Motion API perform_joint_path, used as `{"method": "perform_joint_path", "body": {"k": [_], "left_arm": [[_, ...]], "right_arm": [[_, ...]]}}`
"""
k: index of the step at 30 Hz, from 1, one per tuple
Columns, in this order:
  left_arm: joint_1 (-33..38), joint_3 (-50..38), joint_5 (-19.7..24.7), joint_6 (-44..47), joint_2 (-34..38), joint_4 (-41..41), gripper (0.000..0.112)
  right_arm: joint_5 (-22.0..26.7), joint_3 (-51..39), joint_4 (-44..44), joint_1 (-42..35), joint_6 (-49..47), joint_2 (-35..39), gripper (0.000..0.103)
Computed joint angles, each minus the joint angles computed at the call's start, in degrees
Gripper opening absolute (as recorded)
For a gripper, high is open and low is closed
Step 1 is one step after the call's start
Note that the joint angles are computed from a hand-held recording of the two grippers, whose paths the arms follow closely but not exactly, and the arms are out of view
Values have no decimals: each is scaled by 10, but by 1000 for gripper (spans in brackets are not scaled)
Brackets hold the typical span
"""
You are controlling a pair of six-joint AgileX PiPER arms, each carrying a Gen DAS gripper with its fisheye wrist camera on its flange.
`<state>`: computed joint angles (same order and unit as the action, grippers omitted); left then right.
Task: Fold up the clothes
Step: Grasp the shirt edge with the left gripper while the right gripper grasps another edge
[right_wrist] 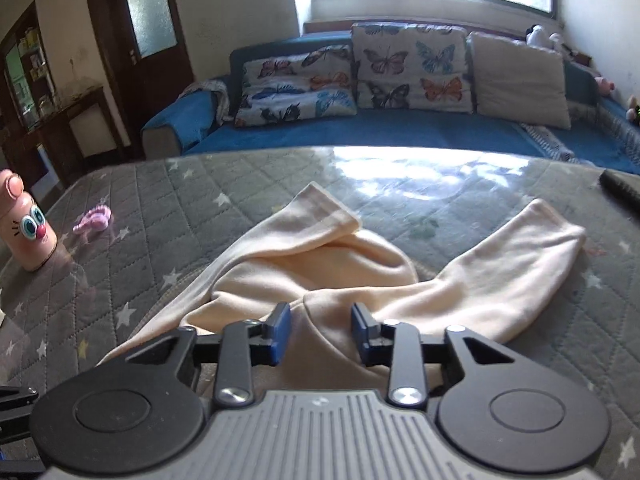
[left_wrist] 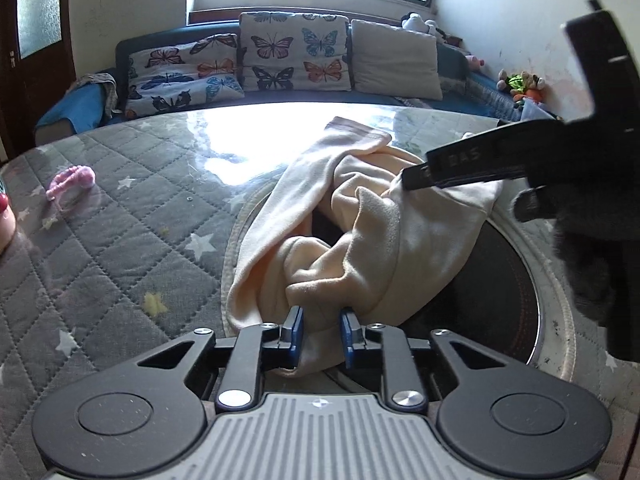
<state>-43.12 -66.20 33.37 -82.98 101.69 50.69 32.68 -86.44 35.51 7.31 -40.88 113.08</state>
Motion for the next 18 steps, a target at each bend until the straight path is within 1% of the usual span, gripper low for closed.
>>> {"method": "perform_joint_path", "body": {"k": [3,6,9,11,13,16,18], "left_arm": [[0,6,-6,1,-2,11,22],[3,7,-9,-9,-3,17,20],[0,14,-3,-41,-12,43,20],[-4,19,3,-59,-19,62,21],[-7,18,8,-55,-20,65,24],[-2,18,-5,-38,-17,56,31],[1,16,-15,-22,-10,49,31]], "right_arm": [[-3,7,10,-1,-15,3,6],[-21,45,56,-11,-65,-23,5],[-29,75,101,-24,-117,-49,5],[-24,92,123,-36,-146,-66,5],[-16,107,144,-49,-175,-85,5],[-5,134,166,-69,-212,-108,5],[5,151,179,-84,-234,-123,5]]}}
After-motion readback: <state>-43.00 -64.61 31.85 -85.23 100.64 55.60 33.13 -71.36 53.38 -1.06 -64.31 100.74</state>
